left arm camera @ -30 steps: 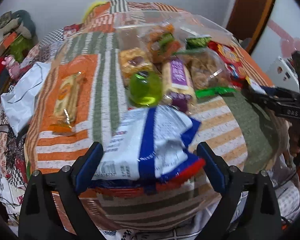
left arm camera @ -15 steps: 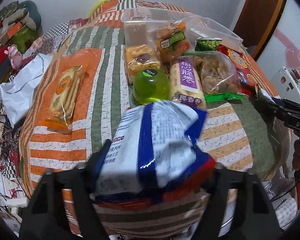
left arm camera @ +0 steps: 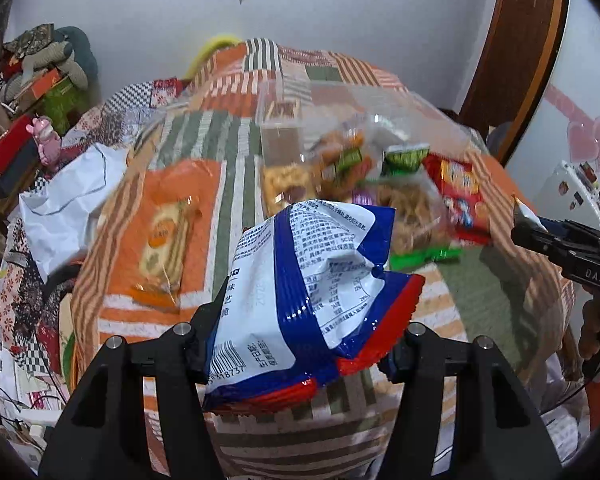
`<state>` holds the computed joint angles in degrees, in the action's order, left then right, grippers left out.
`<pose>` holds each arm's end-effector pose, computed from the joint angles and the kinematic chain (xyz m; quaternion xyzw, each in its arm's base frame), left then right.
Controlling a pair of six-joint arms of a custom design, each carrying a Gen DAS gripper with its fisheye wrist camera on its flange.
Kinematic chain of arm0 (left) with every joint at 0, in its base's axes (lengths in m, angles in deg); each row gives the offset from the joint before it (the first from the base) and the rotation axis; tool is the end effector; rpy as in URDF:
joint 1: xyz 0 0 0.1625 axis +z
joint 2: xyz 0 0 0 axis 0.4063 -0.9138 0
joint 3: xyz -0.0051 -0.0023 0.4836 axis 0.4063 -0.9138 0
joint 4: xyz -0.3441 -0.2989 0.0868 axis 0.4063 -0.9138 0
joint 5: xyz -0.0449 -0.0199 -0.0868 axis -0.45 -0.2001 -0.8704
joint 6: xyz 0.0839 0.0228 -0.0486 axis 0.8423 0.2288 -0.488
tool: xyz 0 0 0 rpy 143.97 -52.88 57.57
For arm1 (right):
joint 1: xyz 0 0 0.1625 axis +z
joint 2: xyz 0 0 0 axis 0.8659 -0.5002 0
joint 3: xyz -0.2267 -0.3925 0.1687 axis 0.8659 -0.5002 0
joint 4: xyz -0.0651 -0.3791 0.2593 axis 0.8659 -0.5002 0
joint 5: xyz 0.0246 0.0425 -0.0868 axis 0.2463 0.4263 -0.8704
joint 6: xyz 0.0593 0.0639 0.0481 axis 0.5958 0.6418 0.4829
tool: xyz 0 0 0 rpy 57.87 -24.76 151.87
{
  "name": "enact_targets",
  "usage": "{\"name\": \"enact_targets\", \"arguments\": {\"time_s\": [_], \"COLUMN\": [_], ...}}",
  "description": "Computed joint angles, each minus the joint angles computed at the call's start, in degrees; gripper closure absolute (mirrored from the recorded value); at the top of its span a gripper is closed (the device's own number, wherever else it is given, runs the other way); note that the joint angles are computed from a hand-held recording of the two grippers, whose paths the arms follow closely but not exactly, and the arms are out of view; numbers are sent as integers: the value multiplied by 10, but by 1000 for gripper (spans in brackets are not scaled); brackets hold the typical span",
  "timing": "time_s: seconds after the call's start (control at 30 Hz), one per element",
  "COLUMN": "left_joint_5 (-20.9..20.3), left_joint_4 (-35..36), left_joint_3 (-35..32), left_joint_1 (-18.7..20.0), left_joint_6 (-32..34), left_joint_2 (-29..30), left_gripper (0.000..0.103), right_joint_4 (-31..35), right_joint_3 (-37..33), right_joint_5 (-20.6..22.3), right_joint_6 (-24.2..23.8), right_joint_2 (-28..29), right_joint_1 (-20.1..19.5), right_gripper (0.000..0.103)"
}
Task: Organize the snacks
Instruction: 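Carry the chip bag over the clear box with the left tool while the right tool carries the KAKA bag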
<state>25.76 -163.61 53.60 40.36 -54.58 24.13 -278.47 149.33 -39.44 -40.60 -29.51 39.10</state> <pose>-0.0496 -0.5375 0.1617 0.2712 0.8964 -0.2339 0.2612 0.1625 -0.4699 0.0855 0.1371 -0.9071 0.3055 0.2550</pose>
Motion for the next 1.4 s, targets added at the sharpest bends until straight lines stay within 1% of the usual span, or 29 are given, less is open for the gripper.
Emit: {"name": "enact_targets", "arguments": {"time_s": [0.3,0.53,0.67,0.93,1.07,1.4], "left_joint_5": [6,2,-6,-22,-20,-23], "left_joint_4": [-10,-15,-11,7,6,19], "left_joint_3": [-37,-71,-93,-146,-173,-219], "left_joint_1": [-11,-14,-14,-15,-17,-13], "left_joint_6": [17,29,35,46,60,69], "left_joint_2": [18,37,49,79,101,142], "left_gripper": [44,44,44,44,44,44], "right_joint_4": [-15,-26,-29,-10,-1,20], "right_joint_3": [-22,-46,-61,-95,-111,-148], "right_joint_5": [9,15,26,39,37,47], "right_joint_6": [-20,-33,-40,-41,-45,-50], "right_joint_2": [-6,-3,-3,1,7,25], "right_joint_1": [13,19,17,10,9,3], "right_gripper": [54,54,54,54,54,54]}}
